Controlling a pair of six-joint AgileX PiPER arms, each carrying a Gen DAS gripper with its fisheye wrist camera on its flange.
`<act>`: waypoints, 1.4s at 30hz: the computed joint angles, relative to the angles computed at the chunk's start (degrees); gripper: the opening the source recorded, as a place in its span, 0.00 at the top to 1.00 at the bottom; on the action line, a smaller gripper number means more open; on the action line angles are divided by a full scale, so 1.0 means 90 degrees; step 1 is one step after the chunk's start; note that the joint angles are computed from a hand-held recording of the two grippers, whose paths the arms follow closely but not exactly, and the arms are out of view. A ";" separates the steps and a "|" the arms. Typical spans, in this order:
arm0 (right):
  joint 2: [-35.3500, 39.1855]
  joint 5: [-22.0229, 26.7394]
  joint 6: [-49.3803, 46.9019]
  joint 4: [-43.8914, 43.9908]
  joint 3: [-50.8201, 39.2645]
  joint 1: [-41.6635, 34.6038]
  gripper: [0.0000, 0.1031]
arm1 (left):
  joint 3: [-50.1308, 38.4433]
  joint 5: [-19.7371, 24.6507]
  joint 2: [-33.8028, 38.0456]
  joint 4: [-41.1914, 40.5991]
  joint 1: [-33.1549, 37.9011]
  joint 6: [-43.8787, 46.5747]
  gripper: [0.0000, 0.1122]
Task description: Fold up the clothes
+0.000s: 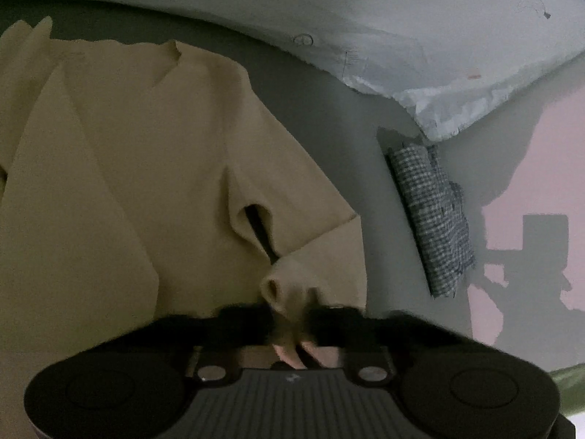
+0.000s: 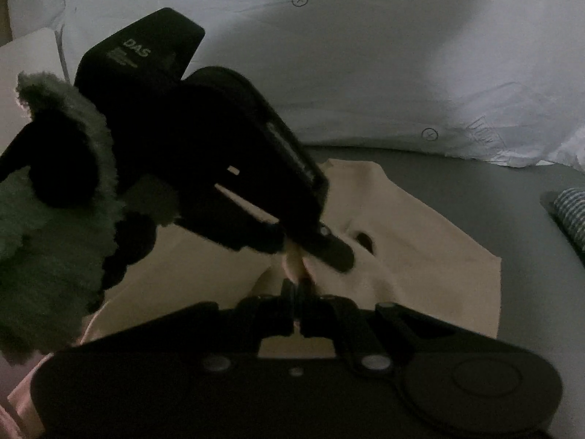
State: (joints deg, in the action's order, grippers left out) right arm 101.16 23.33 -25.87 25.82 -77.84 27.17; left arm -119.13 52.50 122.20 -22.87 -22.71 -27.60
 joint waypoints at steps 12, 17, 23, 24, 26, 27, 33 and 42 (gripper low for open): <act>-0.1036 0.1679 0.5370 -0.4181 0.0945 0.0732 0.48 | 0.0584 -0.0569 -0.0724 0.0069 0.0283 0.0237 0.96; -0.0990 0.1878 0.7261 -0.4755 0.1338 0.1124 0.99 | 0.0279 -0.0434 -0.0579 -0.0314 0.0600 0.0406 0.96; -0.0649 0.3748 0.8313 -0.6864 0.0107 0.2814 0.98 | -0.0551 -0.0323 -0.0667 -0.0554 0.1129 0.0488 0.96; -0.0528 0.4094 0.8244 -0.7216 -0.0165 0.3141 0.98 | -0.0145 -0.0622 -0.1081 -0.0796 0.1360 0.0707 0.96; -0.0335 0.4557 0.8061 -0.7643 -0.0550 0.3701 0.98 | 0.0579 -0.1087 -0.1863 -0.1202 0.1856 0.1129 0.96; -0.0208 0.4720 0.7926 -0.7765 -0.0728 0.3987 0.98 | 0.1044 -0.1312 -0.2320 -0.1385 0.2168 0.1362 0.96; 0.0792 0.4913 0.7608 -0.7628 -0.1495 0.4664 0.98 | 0.2976 -0.1630 -0.4033 -0.1037 0.4019 0.1727 0.96; 0.1145 0.4838 0.7540 -0.7128 -0.1881 0.4550 0.98 | 0.4270 -0.1284 -0.4437 -0.1404 0.5163 0.2294 0.96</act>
